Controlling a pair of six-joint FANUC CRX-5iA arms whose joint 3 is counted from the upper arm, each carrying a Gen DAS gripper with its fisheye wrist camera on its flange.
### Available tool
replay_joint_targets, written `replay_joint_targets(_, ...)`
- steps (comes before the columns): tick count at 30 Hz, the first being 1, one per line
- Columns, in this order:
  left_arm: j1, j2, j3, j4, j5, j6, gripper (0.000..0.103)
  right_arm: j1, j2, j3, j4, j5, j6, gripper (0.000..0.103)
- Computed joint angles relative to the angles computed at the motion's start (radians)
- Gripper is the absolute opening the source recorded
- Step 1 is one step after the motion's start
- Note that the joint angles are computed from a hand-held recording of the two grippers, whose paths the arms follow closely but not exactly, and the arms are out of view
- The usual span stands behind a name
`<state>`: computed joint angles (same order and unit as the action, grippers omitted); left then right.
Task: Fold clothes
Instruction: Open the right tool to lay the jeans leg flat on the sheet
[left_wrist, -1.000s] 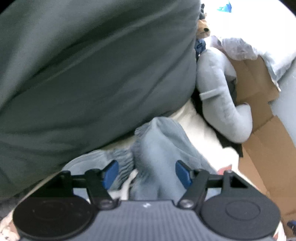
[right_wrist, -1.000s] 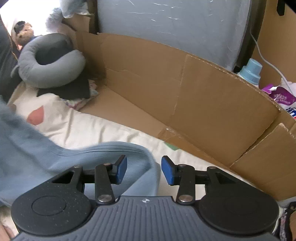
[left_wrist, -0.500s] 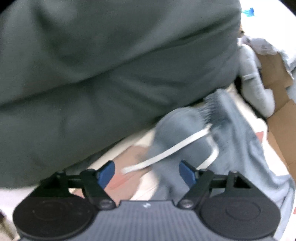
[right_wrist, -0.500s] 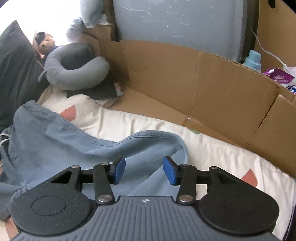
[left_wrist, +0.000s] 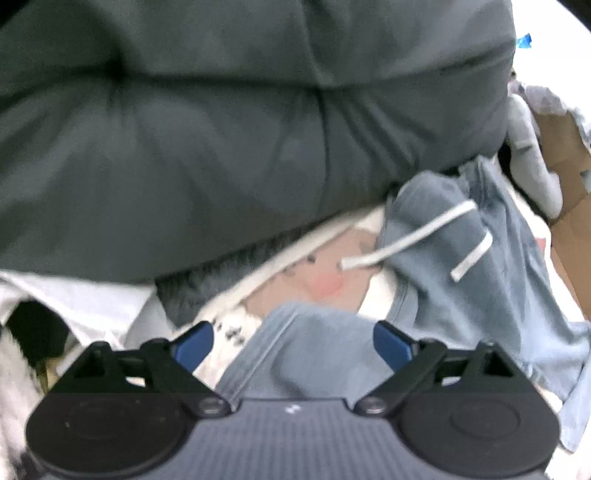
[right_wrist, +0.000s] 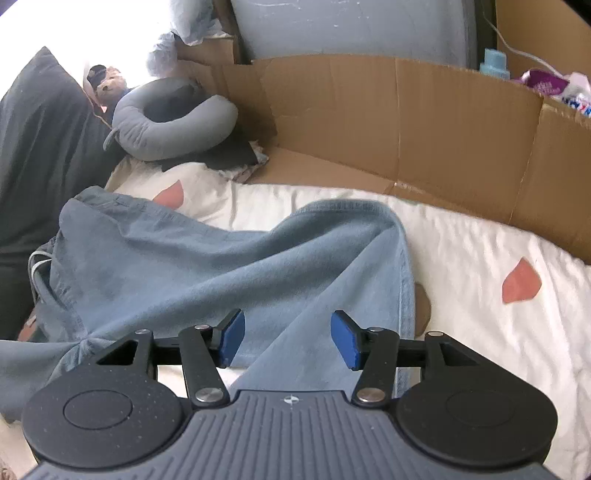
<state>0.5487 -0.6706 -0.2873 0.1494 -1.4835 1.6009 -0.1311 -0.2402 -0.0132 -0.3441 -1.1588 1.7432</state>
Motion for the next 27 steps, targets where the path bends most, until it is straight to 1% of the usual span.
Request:
replay_joint_targets(2,0.027,-0.024,-0.035,0.029,-0.005,-0.036,0.095,-0.003,-0.010,-0.008,-0.011,-0.008,0.004,0.064)
replay_joint_targets(4,0.067,-0.055,-0.079,0.075,-0.004,-0.084,0.095,-0.004,-0.016,-0.012,-0.018,-0.021,0.002,0.073)
replay_joint_targets(5,0.075,-0.067,-0.095,0.087,0.002,-0.099,0.095,-0.004,-0.019,-0.013,-0.020,-0.032,-0.002,0.076)
replay_joint_targets(6,0.079,-0.078,-0.109,0.096,0.010,-0.111,0.095,-0.004,-0.022,-0.014,-0.024,-0.044,-0.005,0.077)
replay_joint_targets(8,0.089,-0.100,-0.137,0.115,0.025,-0.137,0.095,-0.011,-0.029,-0.013,-0.043,-0.071,0.002,0.084)
replay_joint_targets(10,0.082,-0.104,-0.158,0.115,0.036,-0.139,0.095,-0.013,-0.036,-0.013,-0.056,-0.094,0.013,0.087)
replay_joint_targets(11,0.078,-0.104,-0.169,0.114,0.041,-0.137,0.095,-0.015,-0.040,-0.014,-0.063,-0.105,0.018,0.088)
replay_joint_targets(14,0.059,-0.105,-0.193,0.102,0.053,-0.137,0.090,-0.014,-0.046,-0.021,-0.088,-0.139,0.032,0.088)
replay_joint_targets(18,0.037,-0.096,-0.223,0.092,0.050,-0.125,0.089,-0.013,-0.054,-0.034,-0.125,-0.182,0.051,0.088)
replay_joint_targets(19,0.030,-0.093,-0.233,0.091,0.048,-0.107,0.089,-0.015,-0.059,-0.044,-0.145,-0.188,0.061,0.088)
replay_joint_targets(22,0.039,-0.108,-0.270,0.123,0.038,-0.085,0.089,-0.012,-0.074,-0.077,-0.185,-0.202,0.076,0.088)
replay_joint_targets(25,0.046,-0.135,-0.303,0.149,0.046,-0.066,0.089,0.003,-0.083,-0.102,-0.204,-0.223,0.091,0.088)
replay_joint_targets(26,0.045,-0.142,-0.309,0.147,0.050,-0.052,0.088,0.007,-0.086,-0.108,-0.207,-0.228,0.095,0.088)
replay_joint_targets(27,0.047,-0.147,-0.316,0.149,0.051,-0.045,0.085,0.007,-0.086,-0.111,-0.210,-0.233,0.095,0.088)
